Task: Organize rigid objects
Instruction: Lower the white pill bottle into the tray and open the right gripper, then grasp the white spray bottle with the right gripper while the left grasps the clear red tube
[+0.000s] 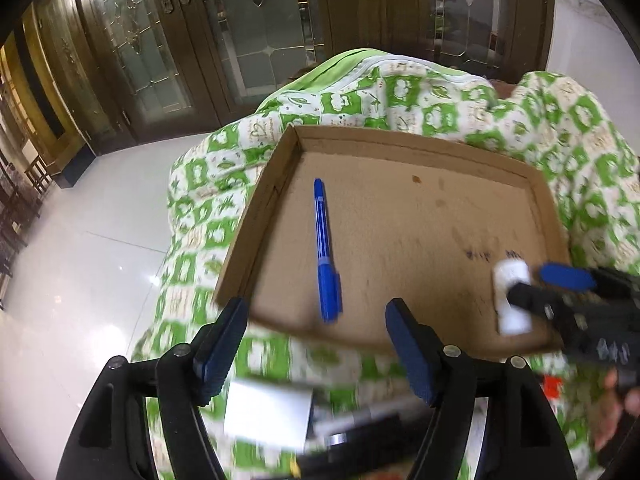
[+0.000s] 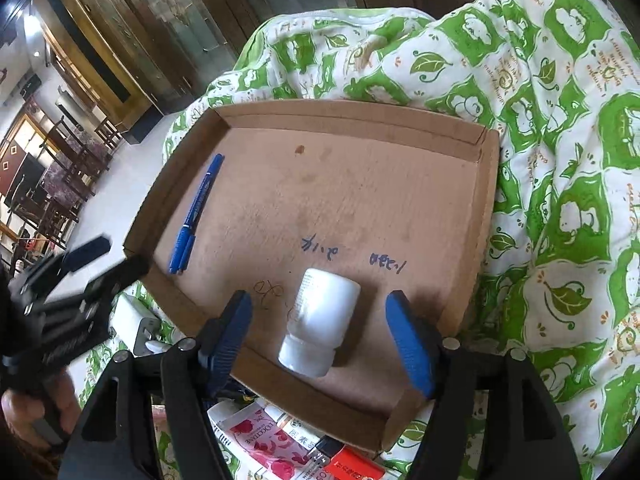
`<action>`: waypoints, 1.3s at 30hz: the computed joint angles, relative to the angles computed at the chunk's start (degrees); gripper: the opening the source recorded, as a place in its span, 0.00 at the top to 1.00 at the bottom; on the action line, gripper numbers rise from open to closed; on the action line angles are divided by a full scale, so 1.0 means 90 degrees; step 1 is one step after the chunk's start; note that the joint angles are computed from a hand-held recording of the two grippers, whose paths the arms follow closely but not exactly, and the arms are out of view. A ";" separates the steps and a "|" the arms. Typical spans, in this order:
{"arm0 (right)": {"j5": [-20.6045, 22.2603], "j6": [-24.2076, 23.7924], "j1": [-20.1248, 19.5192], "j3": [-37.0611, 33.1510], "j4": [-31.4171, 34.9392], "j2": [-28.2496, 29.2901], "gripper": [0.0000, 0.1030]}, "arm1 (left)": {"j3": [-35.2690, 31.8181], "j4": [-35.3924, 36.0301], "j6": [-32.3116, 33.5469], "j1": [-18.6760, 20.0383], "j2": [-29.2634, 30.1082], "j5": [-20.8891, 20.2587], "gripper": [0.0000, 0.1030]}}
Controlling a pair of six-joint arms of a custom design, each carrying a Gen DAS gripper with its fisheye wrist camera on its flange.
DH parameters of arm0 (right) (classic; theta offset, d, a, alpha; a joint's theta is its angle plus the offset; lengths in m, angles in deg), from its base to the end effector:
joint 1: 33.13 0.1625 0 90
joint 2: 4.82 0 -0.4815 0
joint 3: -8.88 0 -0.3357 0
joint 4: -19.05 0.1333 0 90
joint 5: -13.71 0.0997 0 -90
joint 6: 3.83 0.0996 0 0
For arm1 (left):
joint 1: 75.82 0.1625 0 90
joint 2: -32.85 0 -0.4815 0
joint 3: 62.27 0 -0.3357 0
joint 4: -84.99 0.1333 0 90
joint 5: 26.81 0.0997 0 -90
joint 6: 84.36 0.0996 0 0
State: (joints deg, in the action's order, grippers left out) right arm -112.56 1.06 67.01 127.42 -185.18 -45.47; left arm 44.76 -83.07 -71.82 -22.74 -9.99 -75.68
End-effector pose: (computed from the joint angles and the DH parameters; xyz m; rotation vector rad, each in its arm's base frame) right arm 0.1724 -0.5417 0.1423 -0.1511 -2.4623 0.9032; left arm -0.2099 -0.6103 0.1388 0.9221 2.2688 -0.4847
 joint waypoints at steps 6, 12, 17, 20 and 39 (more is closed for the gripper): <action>0.0066 0.0017 0.0027 0.0226 -0.0260 -0.0027 0.33 | 0.0646 0.0068 -0.0304 -0.0047 -0.0457 0.0158 0.24; 0.0189 -0.0031 0.0126 0.0514 -0.0607 -0.0057 0.33 | 0.1330 -0.0189 -0.0484 -0.0083 -0.0783 0.0254 0.20; 0.0325 -0.0077 0.0323 0.0827 -0.0866 -0.0041 0.33 | 0.1636 0.0353 -0.0887 0.0185 -0.1155 -0.0437 0.13; 0.0413 -0.0269 0.0503 0.0949 -0.0917 0.0032 0.33 | 0.1718 0.0785 -0.1323 0.0302 -0.1237 -0.0550 0.13; 0.0388 0.0063 0.0644 0.0658 0.0892 0.0237 0.54 | 0.2002 0.0240 -0.0849 0.0039 -0.1031 -0.0234 0.13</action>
